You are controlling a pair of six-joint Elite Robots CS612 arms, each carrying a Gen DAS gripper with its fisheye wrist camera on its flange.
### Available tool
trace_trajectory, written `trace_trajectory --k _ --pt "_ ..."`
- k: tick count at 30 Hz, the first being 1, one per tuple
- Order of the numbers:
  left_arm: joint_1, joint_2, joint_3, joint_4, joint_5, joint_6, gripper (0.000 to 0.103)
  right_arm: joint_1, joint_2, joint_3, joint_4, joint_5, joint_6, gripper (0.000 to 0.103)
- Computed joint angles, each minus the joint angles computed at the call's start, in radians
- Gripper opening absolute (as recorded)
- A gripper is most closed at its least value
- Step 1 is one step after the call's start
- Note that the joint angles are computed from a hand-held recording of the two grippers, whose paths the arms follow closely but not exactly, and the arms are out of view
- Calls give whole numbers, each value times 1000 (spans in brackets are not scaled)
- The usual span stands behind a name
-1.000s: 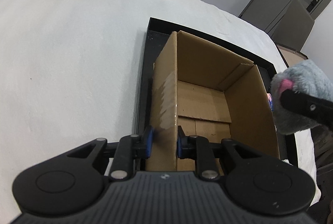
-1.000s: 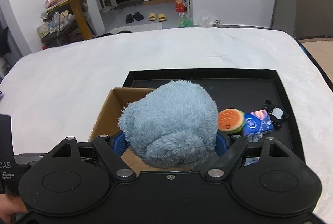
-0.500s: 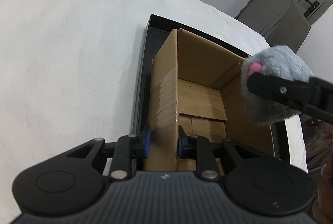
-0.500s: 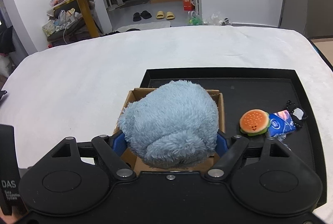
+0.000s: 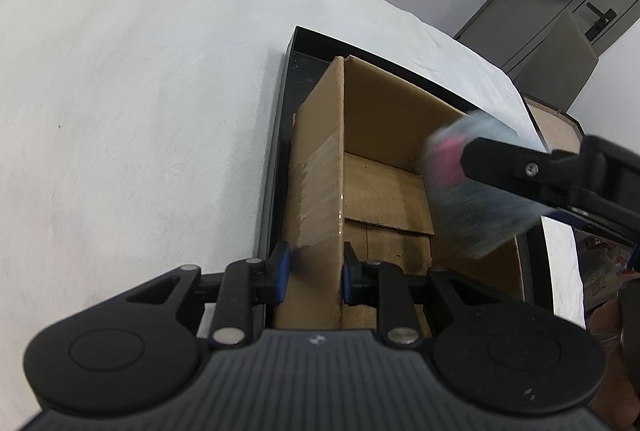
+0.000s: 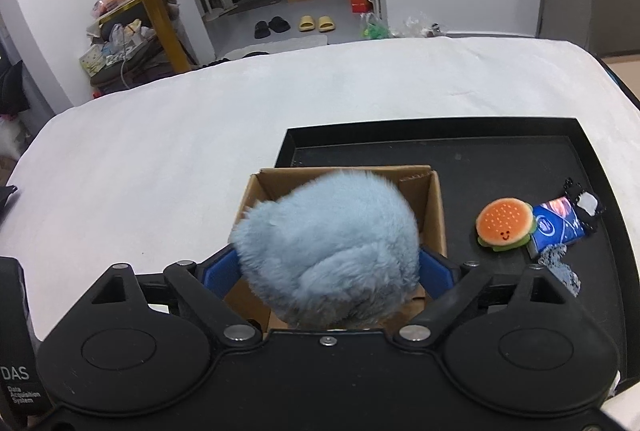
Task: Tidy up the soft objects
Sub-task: 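Lower the grey plush into the box and open the right gripper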
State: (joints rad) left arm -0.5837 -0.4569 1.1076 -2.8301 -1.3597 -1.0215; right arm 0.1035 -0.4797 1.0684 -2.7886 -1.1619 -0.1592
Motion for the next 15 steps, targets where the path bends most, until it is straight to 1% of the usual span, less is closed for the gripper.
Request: trace_trajectory --k 4,9,15 --pt "0 1 -2 -3 -6 -4 25 -3 -4 11 -12 -3 10 96" --pt "-3 -1 -3 10 1 -12 25 -7 -7 16 -8 6 -1 96" --pt "-5 -5 -2 24 4 -26 25 -17 -11 25 -17 12 10 96"
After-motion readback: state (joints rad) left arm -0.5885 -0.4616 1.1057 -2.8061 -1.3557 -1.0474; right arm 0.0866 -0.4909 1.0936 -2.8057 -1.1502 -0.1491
